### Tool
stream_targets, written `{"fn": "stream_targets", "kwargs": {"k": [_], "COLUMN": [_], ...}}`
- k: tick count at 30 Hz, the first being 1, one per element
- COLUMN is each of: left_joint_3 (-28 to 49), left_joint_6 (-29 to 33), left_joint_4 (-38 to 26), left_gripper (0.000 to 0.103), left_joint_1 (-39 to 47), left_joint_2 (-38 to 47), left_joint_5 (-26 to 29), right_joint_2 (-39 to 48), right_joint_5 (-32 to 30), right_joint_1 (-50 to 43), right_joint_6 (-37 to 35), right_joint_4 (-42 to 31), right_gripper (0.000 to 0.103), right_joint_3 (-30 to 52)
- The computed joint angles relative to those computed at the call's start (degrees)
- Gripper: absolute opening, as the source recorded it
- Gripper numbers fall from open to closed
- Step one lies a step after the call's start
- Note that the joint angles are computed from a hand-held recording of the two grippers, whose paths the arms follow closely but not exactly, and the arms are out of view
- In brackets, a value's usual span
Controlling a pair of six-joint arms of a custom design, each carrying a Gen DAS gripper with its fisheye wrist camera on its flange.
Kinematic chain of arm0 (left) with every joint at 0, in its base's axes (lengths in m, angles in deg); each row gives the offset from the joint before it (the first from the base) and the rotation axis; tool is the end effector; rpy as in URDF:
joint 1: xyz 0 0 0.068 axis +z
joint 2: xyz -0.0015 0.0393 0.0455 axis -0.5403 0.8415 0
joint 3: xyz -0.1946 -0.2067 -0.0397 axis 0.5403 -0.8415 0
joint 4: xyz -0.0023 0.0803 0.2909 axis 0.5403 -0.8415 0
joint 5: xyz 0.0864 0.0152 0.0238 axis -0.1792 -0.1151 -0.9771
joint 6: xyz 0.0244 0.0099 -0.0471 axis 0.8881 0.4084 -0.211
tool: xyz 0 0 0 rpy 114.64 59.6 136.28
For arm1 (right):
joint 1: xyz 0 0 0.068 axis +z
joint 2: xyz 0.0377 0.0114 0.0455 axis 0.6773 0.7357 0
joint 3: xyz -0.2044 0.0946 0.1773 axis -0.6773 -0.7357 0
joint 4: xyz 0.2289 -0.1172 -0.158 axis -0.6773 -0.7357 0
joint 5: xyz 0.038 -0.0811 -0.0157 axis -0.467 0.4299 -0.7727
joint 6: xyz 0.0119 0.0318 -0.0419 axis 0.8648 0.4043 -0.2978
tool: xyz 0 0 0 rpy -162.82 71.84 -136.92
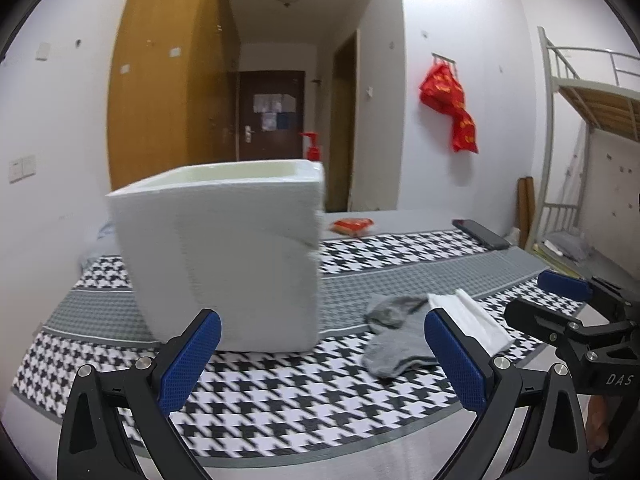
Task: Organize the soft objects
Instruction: 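Withdraw both grippers from the foam box toward the grey sock and white cloth, then grasp the grey sock with the left gripper while the right grips the white cloth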
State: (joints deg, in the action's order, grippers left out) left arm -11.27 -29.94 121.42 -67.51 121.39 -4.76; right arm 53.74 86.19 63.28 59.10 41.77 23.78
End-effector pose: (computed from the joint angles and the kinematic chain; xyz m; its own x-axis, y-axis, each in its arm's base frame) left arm 0.3404 -0.2389 0.0979 -0.3297 0.2256 -0.9167 0.6093 0.7926 -0.0241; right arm 0.2544 0.0802 0.0813 -0.4078 0.1412 -0.9021 0.1480 0.9851 0.0873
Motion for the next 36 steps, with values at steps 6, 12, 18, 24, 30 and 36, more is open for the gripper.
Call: {"fn": "stream_targets", "kwargs": {"k": [6, 12, 18, 24, 30, 36], "left_joint_3": [2.92, 5.33, 8.00, 11.40, 15.53, 19.89], "left_joint_6": [0.39, 1.25, 2.19, 2.97, 3.83, 3.94], "left_joint_4": [-2.79, -4.81, -7.36, -12.23, -17.78, -22.96], "left_gripper": [0.102, 0.102, 0.102, 0.102, 0.102, 0.097], "left_joint_1": [-1.63, -3.31, -4.07, -4.80, -5.30, -5.44], "left_joint_2": [1.83, 3.20, 4.95, 7.07, 9.62, 12.13], "left_joint_5": [0.71, 0.93, 1.68, 1.91, 1.59, 2.09], "right_joint_2": [-0.94, -1.45, -0.74, 0.24, 1.81, 4.07], "right_joint_5": [-0.38, -0.96, -1.42, -3.50, -5.65, -8.40], "right_joint_1": [-2.51, -4.28, -5.78, -7.42, -8.76, -10.91], "right_joint_6": [1.15, 1.80, 2.19, 2.29, 1.92, 1.77], "right_joint_4": [0.34, 0.12, 0.29, 0.50, 0.38, 1.00], "right_gripper": [0.091, 0.091, 0.091, 0.091, 0.091, 0.091], "right_joint_3": [-2.26, -3.25, -3.54, -3.29, -2.30, -1.35]}}
